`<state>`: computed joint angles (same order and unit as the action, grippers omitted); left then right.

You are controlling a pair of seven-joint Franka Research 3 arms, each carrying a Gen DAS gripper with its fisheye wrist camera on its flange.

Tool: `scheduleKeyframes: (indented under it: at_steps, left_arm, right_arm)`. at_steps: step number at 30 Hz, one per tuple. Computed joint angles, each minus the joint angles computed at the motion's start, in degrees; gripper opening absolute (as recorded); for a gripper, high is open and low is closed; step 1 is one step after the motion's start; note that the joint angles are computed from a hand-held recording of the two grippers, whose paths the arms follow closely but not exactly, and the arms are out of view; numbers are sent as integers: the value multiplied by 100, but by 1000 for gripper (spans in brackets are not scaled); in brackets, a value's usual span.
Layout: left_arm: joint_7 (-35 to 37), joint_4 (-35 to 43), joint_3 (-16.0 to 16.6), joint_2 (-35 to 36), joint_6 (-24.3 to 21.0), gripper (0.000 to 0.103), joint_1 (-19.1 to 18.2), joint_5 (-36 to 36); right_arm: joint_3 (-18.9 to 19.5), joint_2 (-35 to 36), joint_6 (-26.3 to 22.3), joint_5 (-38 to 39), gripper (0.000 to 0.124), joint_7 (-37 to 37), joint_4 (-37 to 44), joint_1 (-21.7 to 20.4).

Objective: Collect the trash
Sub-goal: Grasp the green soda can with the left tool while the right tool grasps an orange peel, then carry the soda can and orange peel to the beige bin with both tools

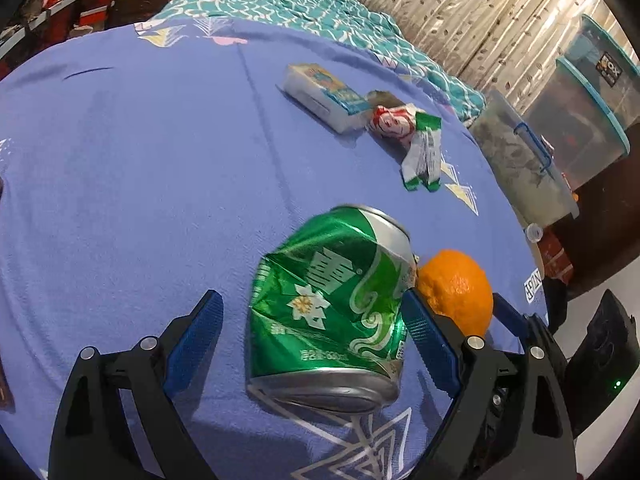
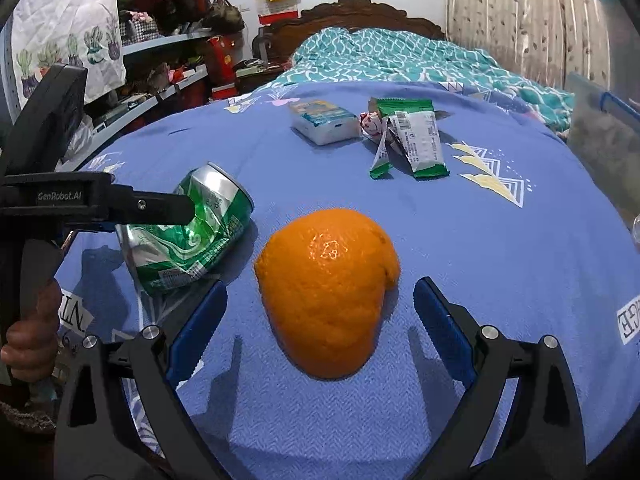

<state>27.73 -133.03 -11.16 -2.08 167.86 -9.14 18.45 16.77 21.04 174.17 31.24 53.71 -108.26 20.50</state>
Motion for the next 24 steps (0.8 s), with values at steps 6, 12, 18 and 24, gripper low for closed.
scheduleKeyframes:
  at_steps: [6,12,18,24]
  left_arm:
    - [13,205,-67,168,-88,58,-89,277]
    - [755,705,-156,563,28,51,-232,-238]
    - [2138,1791,-505,1356,-167,33,-241,-1194]
    - [1848,2572,-165,1845,-579,35,-721,-567]
  right_arm:
    - [190,33,-268,197,38,-277,61,-229]
    - [450,-73,120,1080,36,-723,-84,-603]
    - [493,-189,528,1658,36,-898,-215,-911]
    - [143,-188,345,1621,36,-438,-254,-975]
